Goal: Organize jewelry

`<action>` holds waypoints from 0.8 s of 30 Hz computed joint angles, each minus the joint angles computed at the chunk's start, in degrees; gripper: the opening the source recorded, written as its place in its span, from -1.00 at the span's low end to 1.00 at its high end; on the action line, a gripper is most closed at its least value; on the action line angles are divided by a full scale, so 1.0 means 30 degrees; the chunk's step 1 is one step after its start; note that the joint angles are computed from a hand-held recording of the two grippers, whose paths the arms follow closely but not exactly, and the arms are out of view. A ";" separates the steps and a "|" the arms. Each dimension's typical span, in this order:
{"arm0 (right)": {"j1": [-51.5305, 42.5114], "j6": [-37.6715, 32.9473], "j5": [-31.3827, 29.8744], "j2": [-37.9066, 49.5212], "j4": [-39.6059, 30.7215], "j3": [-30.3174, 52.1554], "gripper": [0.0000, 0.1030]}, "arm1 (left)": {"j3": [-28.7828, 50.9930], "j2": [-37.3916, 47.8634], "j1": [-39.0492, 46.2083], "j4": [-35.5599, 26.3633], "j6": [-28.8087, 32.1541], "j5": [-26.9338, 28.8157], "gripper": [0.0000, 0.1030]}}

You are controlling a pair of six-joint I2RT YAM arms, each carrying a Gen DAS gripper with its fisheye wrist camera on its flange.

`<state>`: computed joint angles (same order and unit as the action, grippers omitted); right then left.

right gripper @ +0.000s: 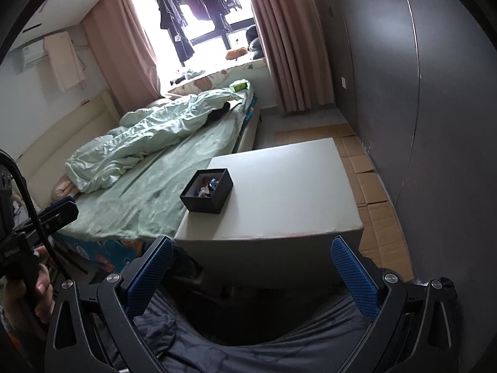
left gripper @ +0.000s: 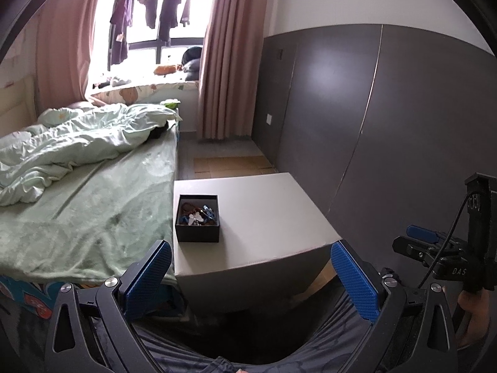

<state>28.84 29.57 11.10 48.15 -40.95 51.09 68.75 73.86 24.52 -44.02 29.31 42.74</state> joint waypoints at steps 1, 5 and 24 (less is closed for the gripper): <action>0.0217 0.0085 0.0184 -0.0055 -0.0065 0.0044 0.98 | 0.0034 -0.0027 0.0056 -0.0049 0.0034 0.0026 0.99; 0.0727 0.0092 0.0646 -0.0098 -0.0238 0.0226 0.98 | 0.0085 0.0015 0.0047 -0.0149 0.0127 0.0121 0.99; 0.0661 0.0060 -0.0295 0.0123 0.0172 0.0031 0.98 | -0.0837 -0.0593 0.0183 0.1177 -0.0886 -0.0472 0.99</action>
